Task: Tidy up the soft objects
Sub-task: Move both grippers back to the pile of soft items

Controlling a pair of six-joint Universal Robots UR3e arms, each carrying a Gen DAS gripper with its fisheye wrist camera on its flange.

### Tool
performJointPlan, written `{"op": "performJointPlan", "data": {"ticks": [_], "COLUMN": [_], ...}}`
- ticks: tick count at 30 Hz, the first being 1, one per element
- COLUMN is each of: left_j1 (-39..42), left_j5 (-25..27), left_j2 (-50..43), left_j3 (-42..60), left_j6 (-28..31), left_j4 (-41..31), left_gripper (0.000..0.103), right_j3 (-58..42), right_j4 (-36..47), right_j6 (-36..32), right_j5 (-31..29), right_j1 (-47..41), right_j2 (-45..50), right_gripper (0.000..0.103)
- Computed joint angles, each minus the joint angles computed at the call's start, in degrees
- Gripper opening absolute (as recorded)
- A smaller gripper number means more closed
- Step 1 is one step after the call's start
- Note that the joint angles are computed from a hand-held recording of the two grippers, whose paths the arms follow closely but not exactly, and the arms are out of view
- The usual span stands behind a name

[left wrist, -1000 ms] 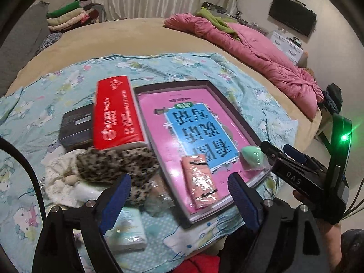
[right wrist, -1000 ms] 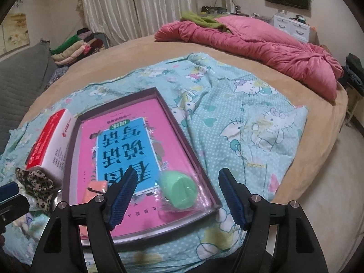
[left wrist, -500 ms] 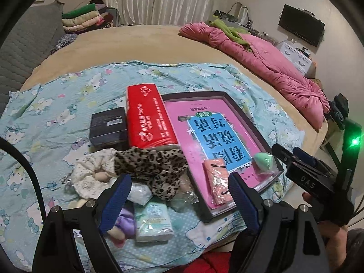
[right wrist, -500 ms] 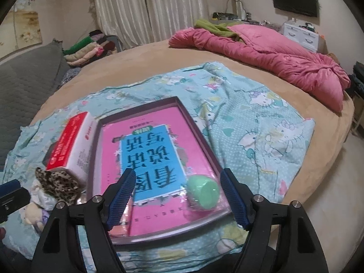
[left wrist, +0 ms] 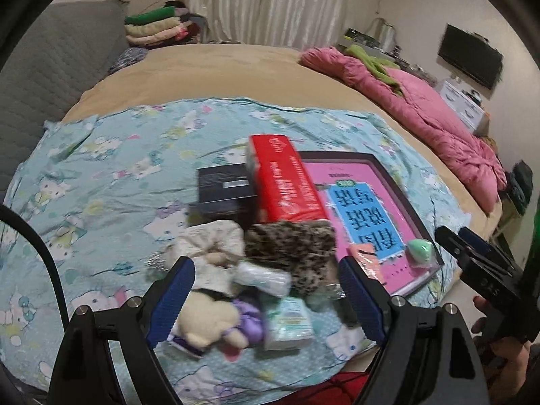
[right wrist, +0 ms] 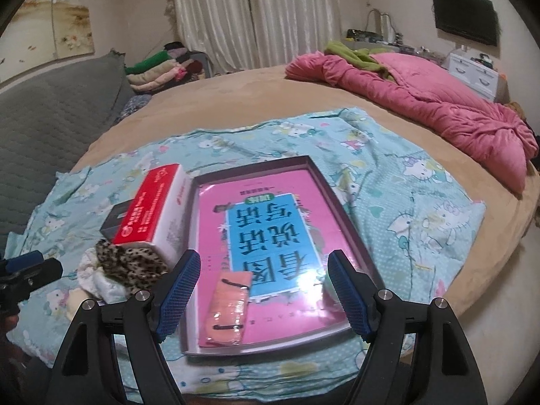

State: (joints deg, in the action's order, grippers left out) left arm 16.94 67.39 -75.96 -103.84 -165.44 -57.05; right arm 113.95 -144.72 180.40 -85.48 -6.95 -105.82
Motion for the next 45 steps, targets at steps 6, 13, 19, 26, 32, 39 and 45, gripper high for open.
{"op": "performJointPlan", "data": {"ticks": [6,13,19,26,32,39,45], "left_j1": [7.0,13.5,18.0,22.1,23.8,21.7,18.5], "left_j5": [-2.2,-4.3,-6.5,-8.3,-6.6,-2.6,-0.2], "left_j2": [2.5,4.4,5.8,6.9,7.9,8.4,4.7], "left_j3": [-0.6,-1.0,-1.7,-4.2,-8.7,-15.0,-18.6], "left_j6": [2.3,4.8,7.9,13.2,19.3,24.4,23.5], "left_j4": [-2.8,-6.0,-9.3,-13.5,-14.6,-11.3,-4.5], "left_gripper": [0.086,0.086,0.086,0.086,0.086,0.086,0.086], "right_j3": [-1.5,-3.7,-5.0,-5.7,-5.7,-5.4,-4.5], "right_j4": [0.9,1.5,2.1,2.0,2.5,2.6,1.9], "right_j6": [0.3,0.5,0.5,-0.1,-0.8,-0.9,-1.3], "right_j5": [-0.2,-1.2,-2.0,-3.8,-4.2,-4.7,-4.8], "right_j1": [2.6,6.1,8.8,12.2,13.8,14.7,14.8], "right_j2": [0.2,0.7,1.5,2.8,3.8,5.1,6.2], "right_gripper": [0.079,0.079,0.079,0.079,0.079,0.079,0.079]}}
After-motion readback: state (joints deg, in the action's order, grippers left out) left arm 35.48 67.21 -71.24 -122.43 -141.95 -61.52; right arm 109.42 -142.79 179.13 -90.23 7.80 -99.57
